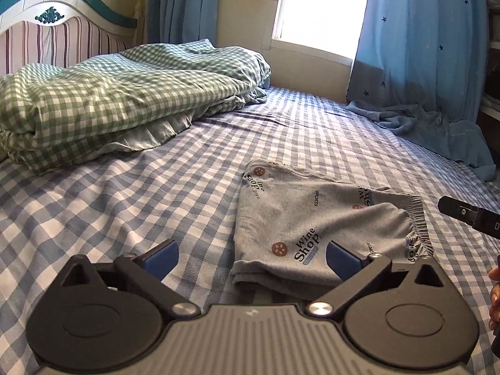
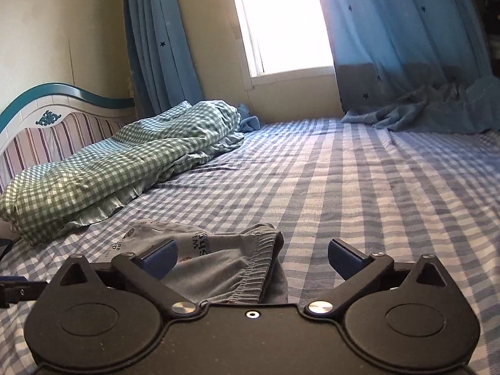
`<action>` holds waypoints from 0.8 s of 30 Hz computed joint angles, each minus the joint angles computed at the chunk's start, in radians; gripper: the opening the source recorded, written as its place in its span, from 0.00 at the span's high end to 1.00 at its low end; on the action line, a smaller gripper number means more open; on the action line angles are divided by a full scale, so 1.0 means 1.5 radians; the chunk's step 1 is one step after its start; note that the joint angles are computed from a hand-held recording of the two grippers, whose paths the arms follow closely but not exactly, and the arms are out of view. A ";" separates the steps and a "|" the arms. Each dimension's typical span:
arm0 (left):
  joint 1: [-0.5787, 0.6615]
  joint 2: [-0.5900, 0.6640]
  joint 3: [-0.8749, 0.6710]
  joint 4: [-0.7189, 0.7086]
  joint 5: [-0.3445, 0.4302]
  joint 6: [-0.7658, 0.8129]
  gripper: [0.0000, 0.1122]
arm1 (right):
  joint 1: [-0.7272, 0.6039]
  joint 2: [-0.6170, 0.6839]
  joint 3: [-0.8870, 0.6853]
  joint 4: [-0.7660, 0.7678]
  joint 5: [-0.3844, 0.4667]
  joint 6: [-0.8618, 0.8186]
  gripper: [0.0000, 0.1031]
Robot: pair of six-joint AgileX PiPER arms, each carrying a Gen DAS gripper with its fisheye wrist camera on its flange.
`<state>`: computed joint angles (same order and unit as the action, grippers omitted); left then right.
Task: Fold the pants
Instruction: 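Open both grippers and release the folded pants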
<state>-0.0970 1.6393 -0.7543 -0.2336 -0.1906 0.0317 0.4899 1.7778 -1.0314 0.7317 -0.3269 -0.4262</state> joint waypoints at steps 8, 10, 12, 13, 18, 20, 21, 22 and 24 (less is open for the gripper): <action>-0.108 -0.122 0.155 -0.320 -0.137 0.282 0.09 | 0.148 -0.137 0.168 0.191 -0.164 -0.147 0.01; -0.149 -0.148 0.196 -0.367 -0.182 0.315 0.09 | 0.196 -0.162 0.204 0.238 -0.215 -0.172 0.01; -0.177 -0.172 0.227 -0.388 -0.208 0.325 0.09 | 0.238 -0.183 0.232 0.278 -0.249 -0.190 0.01; -0.186 -0.184 0.240 -0.394 -0.215 0.326 0.09 | 0.258 -0.193 0.243 0.300 -0.263 -0.199 0.01; -0.237 -0.238 0.286 -0.473 -0.249 0.369 0.09 | 0.372 -0.223 0.288 0.389 -0.364 -0.225 0.01; -0.263 -0.255 0.305 -0.506 -0.270 0.389 0.09 | 0.418 -0.229 0.302 0.424 -0.409 -0.228 0.01; -0.278 -0.262 0.316 -0.525 -0.283 0.398 0.09 | 0.435 -0.231 0.307 0.438 -0.425 -0.226 0.01; -0.290 -0.267 0.323 -0.540 -0.292 0.404 0.09 | 0.458 -0.231 0.311 0.456 -0.445 -0.223 0.01; -0.303 -0.275 0.338 -0.549 -0.299 0.402 0.09 | 0.494 -0.229 0.320 0.483 -0.478 -0.210 0.01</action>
